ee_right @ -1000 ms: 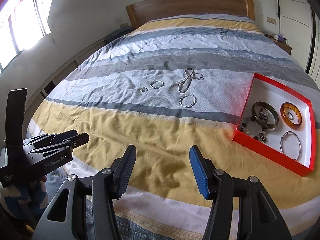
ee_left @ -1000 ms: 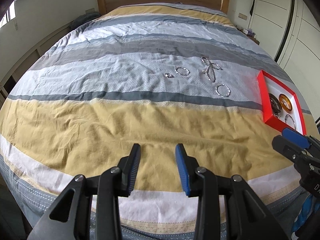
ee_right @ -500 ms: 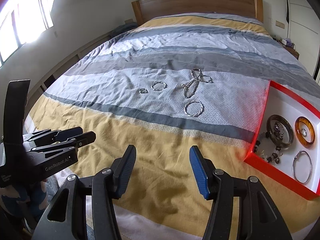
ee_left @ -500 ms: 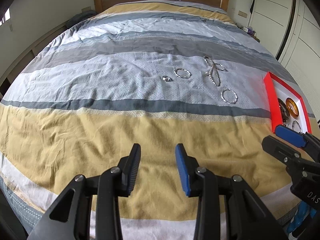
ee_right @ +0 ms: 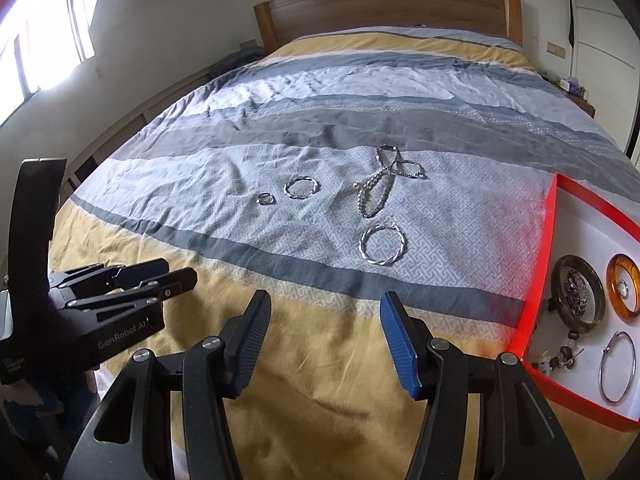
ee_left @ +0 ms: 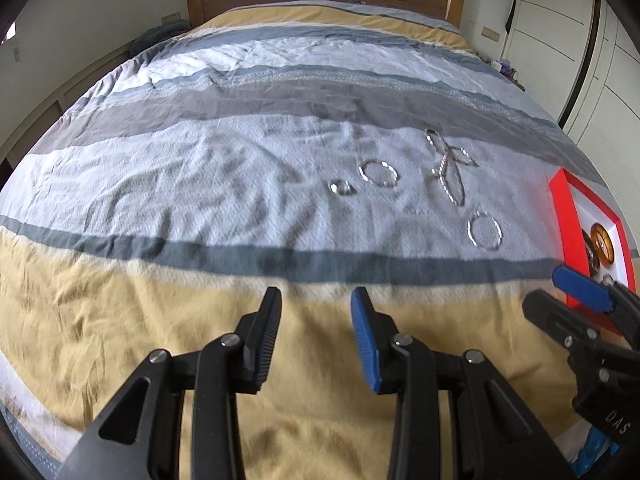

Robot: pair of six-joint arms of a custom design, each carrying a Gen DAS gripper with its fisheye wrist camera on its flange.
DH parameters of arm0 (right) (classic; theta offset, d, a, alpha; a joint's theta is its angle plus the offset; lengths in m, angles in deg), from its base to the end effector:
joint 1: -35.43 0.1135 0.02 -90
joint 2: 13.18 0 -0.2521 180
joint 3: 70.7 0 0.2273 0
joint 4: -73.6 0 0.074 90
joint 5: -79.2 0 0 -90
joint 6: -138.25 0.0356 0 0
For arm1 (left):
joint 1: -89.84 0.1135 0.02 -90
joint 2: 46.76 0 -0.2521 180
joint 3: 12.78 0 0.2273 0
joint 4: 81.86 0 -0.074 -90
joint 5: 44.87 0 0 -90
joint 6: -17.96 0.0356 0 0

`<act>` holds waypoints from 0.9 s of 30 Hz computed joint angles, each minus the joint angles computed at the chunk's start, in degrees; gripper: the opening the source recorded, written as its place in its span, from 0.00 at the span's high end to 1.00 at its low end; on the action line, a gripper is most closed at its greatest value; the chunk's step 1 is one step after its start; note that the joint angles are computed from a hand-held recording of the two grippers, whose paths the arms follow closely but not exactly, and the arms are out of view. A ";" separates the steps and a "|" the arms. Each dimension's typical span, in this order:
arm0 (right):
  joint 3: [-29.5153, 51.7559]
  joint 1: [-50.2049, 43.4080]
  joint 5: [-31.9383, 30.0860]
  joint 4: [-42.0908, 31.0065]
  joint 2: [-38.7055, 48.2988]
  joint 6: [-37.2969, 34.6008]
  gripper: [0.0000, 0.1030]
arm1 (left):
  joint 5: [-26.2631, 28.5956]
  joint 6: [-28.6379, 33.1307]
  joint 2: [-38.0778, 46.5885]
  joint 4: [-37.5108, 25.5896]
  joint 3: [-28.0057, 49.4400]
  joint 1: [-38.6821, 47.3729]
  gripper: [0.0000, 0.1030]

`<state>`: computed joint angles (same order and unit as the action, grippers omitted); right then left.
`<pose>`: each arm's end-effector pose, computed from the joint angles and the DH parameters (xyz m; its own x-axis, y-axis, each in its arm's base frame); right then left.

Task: Organize jewelry
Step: 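Grasp a small silver ring with the left tool while the right tool grasps the twisted silver bangle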

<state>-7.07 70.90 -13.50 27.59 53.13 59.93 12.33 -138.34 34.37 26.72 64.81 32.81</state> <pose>0.1766 0.1279 0.2514 -0.7216 -0.2658 -0.6393 -0.4686 0.8672 0.1683 0.1440 -0.1866 0.2482 -0.7869 -0.2012 -0.5833 -0.2285 0.9732 -0.0273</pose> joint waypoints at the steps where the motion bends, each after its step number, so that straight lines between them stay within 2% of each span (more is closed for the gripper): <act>1: 0.50 -0.10 0.43 0.54 1.04 -0.12 0.44 | -0.08 3.41 -0.62 2.38 -0.47 2.44 0.67; 6: 2.82 -1.54 1.99 4.54 6.67 0.12 0.40 | 4.68 19.39 -0.56 14.93 -1.38 14.11 0.67; 9: 4.09 -2.61 2.33 6.89 10.47 0.89 0.40 | 7.54 24.45 2.55 19.68 -1.15 17.71 0.67; 17: 5.72 -4.24 3.16 12.19 18.32 1.64 0.40 | 11.10 27.68 8.96 28.89 -4.17 20.22 0.67; 25: 4.12 -4.95 2.73 16.37 22.64 2.09 0.40 | 12.12 29.43 9.43 34.43 -7.55 21.07 0.68; 26: 3.84 -4.96 2.69 16.89 22.84 1.92 0.42 | 12.26 29.46 9.20 34.99 -7.98 21.17 0.69; 27: 3.55 -4.87 2.88 17.38 22.92 1.72 0.48 | 12.38 29.40 8.95 35.32 -8.35 21.29 0.74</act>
